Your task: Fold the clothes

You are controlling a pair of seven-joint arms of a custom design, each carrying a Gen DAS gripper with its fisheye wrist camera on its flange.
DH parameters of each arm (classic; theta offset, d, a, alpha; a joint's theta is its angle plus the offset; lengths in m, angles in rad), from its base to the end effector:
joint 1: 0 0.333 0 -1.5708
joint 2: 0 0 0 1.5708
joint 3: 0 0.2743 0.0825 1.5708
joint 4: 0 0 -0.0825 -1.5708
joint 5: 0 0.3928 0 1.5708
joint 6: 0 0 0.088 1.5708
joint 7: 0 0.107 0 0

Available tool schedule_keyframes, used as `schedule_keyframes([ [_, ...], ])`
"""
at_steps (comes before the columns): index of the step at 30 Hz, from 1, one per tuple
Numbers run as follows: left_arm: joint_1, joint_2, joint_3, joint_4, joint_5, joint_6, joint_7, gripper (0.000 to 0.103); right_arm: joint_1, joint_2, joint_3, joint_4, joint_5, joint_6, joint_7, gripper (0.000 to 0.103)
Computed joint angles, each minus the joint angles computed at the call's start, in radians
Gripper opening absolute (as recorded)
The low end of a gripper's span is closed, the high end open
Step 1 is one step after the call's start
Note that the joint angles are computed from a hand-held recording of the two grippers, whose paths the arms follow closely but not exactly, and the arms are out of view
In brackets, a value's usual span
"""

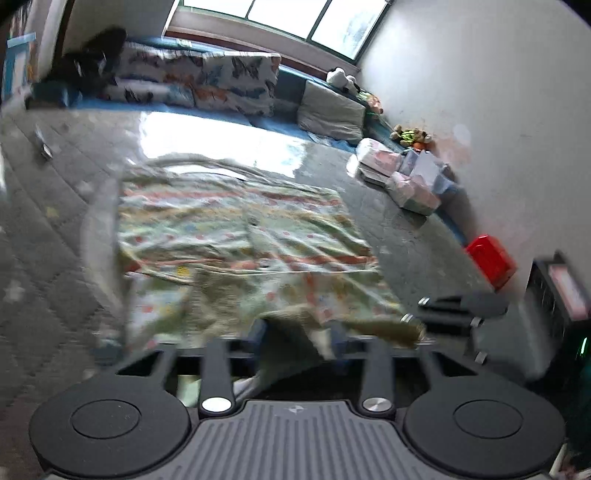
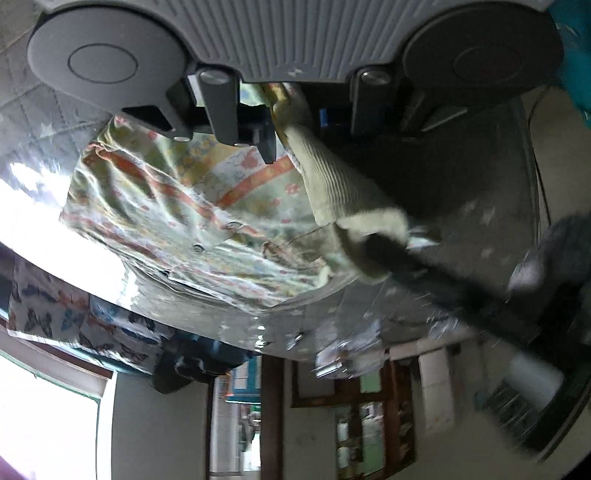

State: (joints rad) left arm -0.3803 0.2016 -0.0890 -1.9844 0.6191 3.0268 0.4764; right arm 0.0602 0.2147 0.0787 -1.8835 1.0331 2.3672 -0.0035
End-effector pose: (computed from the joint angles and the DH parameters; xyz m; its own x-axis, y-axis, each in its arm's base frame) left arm 0.5473 -0.3236 0.4100 -0.0893 -0.9408 0.3270 -0.7072 -0.1713 -0.6860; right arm 0.6289 0.0963 0.3829 0.8662 -0.4978 -0.0427 -0.3564 -0.5557 -0.7511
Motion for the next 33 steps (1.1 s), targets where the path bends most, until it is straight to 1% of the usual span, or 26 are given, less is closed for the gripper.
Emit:
schedule_keyframes([
  [1, -0.024, -0.014, 0.028, -0.012, 0.058, -0.009, -0.043, 0.055, -0.002, 0.005, -0.001, 0.008, 0.002, -0.007, 0.011, 0.018],
  [2, -0.036, -0.027, 0.041, -0.023, 0.113, -0.021, -0.08, 0.056, -0.004, 0.01, -0.002, 0.016, 0.004, -0.014, 0.023, 0.017],
  [4, -0.041, -0.051, 0.047, -0.045, 0.219, -0.051, -0.147, 0.059, -0.006, 0.01, 0.0, 0.02, 0.006, -0.017, 0.029, 0.016],
  [5, -0.043, -0.057, 0.044, -0.049, 0.269, -0.079, -0.173, 0.06, -0.007, 0.011, 0.0, 0.022, 0.007, -0.018, 0.034, 0.015],
  [7, -0.039, -0.065, 0.025, -0.055, 0.341, -0.135, -0.187, 0.06, -0.009, 0.014, 0.0, 0.028, 0.005, -0.025, 0.049, 0.015],
  [10, -0.022, -0.065, -0.006, -0.056, 0.428, -0.179, -0.21, 0.06, -0.011, 0.018, 0.001, 0.037, 0.008, -0.023, 0.061, 0.014],
  [15, -0.009, -0.049, -0.048, -0.032, 0.68, -0.27, -0.296, 0.058, -0.013, 0.021, 0.003, 0.043, 0.009, -0.018, 0.074, 0.013],
  [17, -0.008, -0.038, -0.063, -0.023, 0.777, -0.306, -0.313, 0.052, -0.016, 0.017, 0.003, 0.038, 0.014, -0.019, 0.071, 0.013],
  [19, 0.0, -0.036, -0.073, -0.027, 0.838, -0.316, -0.323, 0.039, -0.018, 0.014, 0.003, 0.035, 0.024, -0.02, 0.069, 0.012],
  [20, 0.006, -0.036, -0.077, -0.03, 0.859, -0.314, -0.333, 0.037, -0.019, 0.012, 0.003, 0.032, 0.031, -0.02, 0.067, 0.012],
  [25, 0.03, -0.048, -0.09, -0.046, 0.941, -0.29, -0.393, 0.013, -0.022, -0.003, -0.004, 0.018, 0.054, -0.024, 0.058, 0.01],
  [28, 0.042, -0.07, -0.1, -0.06, 0.992, -0.27, -0.43, 0.008, -0.022, -0.014, -0.007, 0.01, 0.065, -0.026, 0.048, 0.009],
  [29, 0.048, -0.077, -0.103, -0.064, 1.0, -0.26, -0.44, 0.008, -0.023, -0.02, -0.009, 0.005, 0.073, -0.03, 0.04, 0.009],
  [33, 0.066, -0.116, -0.117, -0.087, 0.996, -0.208, -0.447, 0.007, -0.03, -0.059, -0.025, -0.025, 0.094, -0.06, 0.01, 0.009],
])
